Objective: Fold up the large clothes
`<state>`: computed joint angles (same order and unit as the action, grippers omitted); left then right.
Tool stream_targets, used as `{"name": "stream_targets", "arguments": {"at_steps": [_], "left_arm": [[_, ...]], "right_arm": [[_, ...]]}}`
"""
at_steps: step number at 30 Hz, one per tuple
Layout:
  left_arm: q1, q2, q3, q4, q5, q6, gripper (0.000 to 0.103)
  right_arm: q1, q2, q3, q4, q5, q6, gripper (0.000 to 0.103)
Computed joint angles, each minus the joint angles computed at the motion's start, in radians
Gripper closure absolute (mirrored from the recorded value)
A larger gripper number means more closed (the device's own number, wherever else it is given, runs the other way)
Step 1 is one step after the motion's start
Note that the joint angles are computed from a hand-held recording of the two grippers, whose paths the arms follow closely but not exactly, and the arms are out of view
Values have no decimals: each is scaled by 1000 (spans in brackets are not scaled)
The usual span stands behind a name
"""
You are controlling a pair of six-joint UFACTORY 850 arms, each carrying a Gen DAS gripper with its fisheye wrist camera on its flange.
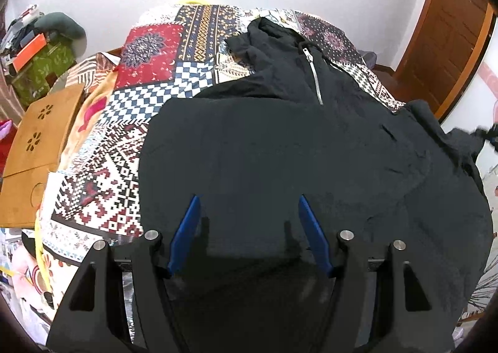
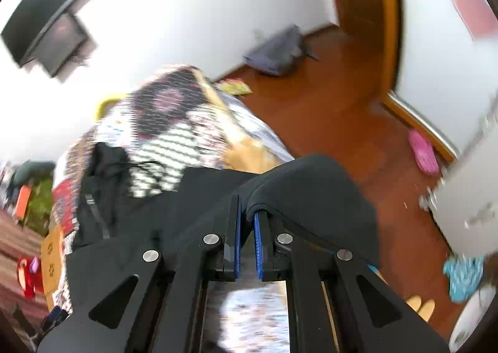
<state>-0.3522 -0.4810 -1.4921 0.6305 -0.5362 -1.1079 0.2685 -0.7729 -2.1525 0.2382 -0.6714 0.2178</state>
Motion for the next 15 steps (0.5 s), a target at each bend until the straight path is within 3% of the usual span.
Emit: {"name": "stream_targets", "arguments": {"at_steps": [8, 15], "left_arm": [[-10, 50, 56, 72, 17, -54, 39], [-16, 70, 83, 96, 20, -75, 39]], "right_arm": [[89, 2, -52, 125, 18, -218, 97], [164, -102, -166, 177, -125, -335, 97]]}}
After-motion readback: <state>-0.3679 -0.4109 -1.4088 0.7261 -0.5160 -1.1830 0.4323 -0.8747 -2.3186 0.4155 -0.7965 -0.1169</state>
